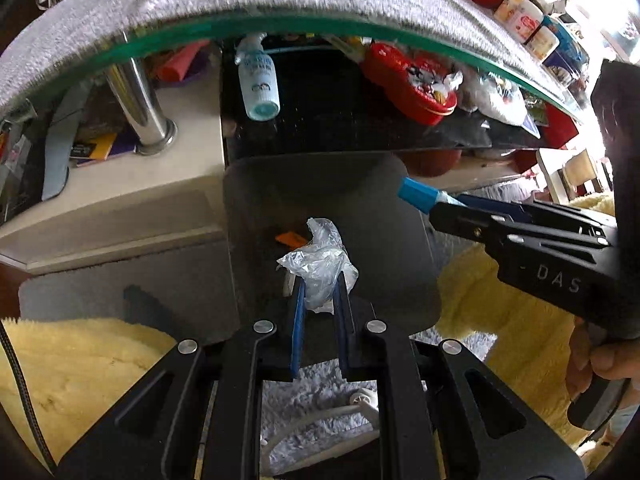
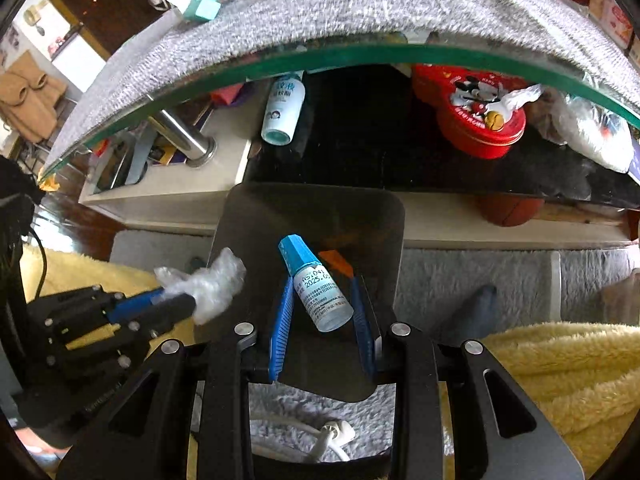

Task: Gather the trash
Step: 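Lower the bottle and plastic wrap into the bin and open both grippers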

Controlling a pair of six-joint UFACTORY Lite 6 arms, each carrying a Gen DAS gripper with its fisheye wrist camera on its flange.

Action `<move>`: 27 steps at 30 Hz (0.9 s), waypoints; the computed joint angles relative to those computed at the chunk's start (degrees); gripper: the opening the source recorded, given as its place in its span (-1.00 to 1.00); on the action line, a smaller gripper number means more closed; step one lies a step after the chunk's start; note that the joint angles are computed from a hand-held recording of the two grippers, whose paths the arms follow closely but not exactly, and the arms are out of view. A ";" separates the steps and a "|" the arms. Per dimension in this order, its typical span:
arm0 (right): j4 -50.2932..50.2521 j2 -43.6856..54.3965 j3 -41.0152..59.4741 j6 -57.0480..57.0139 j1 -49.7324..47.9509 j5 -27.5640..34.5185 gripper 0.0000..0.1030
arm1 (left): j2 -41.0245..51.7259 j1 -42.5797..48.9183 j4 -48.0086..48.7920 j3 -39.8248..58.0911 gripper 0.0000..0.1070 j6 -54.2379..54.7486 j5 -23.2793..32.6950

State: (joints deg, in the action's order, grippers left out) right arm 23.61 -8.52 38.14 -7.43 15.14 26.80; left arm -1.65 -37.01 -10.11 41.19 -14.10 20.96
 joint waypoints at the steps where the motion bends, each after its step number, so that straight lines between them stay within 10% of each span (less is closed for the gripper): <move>1: -0.12 0.52 0.28 0.25 0.28 -0.17 -0.41 | 0.25 -0.02 -0.16 0.08 -0.77 0.21 -0.13; 10: -0.63 3.74 2.38 1.07 0.26 -0.75 -0.35 | 1.24 0.11 1.80 1.57 -0.38 -1.21 0.97; 21: -4.57 0.69 3.42 4.98 -3.43 0.15 0.71 | -1.14 1.49 9.93 3.29 0.33 -7.63 3.25; 27: -4.05 -2.14 6.21 4.13 -5.76 3.03 0.75 | -4.36 3.12 15.06 5.63 0.51 -10.79 6.73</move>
State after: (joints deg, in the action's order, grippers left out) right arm 19.56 -10.66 44.34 -3.30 9.37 29.83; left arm -6.01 -33.90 4.96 46.82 -24.88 27.69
